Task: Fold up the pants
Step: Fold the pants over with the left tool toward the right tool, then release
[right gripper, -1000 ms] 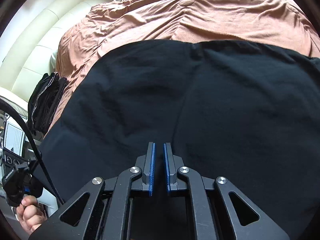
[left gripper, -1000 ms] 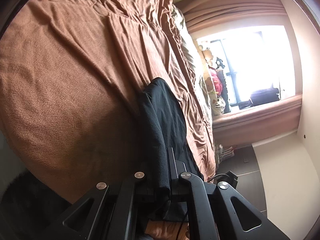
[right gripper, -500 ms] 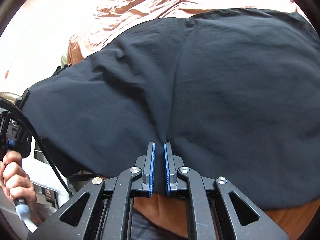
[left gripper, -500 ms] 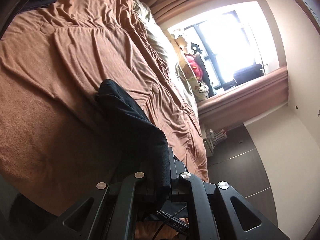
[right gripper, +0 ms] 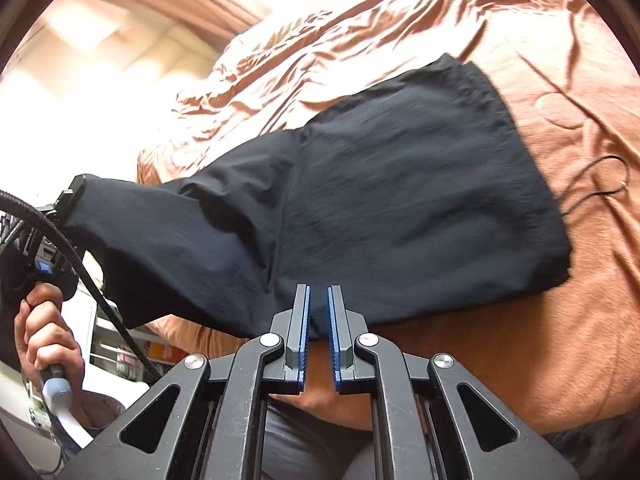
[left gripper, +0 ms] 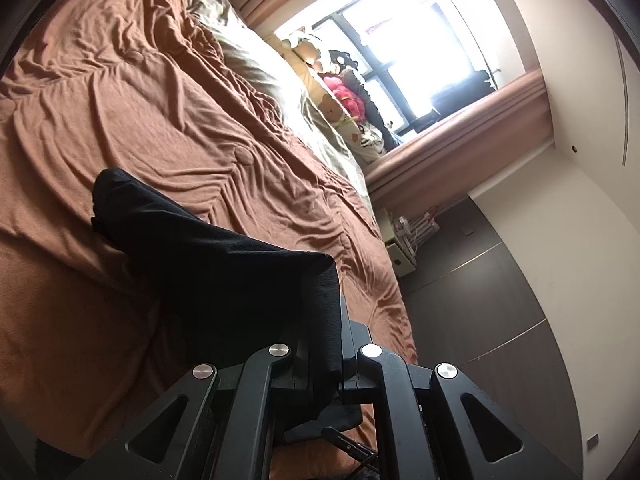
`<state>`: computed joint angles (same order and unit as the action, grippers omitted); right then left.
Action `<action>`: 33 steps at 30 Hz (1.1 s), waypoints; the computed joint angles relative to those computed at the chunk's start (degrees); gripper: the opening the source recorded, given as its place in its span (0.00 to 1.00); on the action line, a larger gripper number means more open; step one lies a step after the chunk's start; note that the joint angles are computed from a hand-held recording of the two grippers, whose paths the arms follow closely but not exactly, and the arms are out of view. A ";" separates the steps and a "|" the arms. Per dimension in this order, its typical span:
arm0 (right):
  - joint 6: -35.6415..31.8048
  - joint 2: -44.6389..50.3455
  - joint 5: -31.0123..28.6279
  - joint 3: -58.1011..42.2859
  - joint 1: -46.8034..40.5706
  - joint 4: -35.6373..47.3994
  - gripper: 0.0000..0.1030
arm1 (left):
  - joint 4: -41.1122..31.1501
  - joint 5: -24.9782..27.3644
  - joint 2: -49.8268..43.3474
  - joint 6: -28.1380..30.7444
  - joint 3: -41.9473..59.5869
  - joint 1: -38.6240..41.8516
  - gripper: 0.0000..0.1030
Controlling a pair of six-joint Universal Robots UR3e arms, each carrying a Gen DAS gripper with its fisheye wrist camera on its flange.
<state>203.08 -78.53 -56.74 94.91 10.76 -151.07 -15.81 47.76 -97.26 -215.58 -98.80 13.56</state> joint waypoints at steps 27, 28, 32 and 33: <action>-10.47 -43.18 10.51 34.61 -25.69 17.36 0.06 | -33.05 11.91 -41.20 9.17 59.24 -27.96 0.07; -11.00 -44.03 10.69 34.86 -26.28 18.39 0.06 | -33.99 12.08 -41.83 9.78 60.09 -28.56 0.07; -12.95 -46.04 11.79 35.83 -28.78 21.53 0.06 | -34.67 12.46 -41.28 11.63 58.07 -30.40 0.07; -13.59 -46.86 12.17 36.03 -29.54 22.77 0.06 | -34.38 12.40 -40.75 11.89 56.92 -30.61 0.07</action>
<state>189.49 -125.39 -44.57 130.94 -18.77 -128.30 -50.19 60.16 -138.01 -203.70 -41.88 -17.05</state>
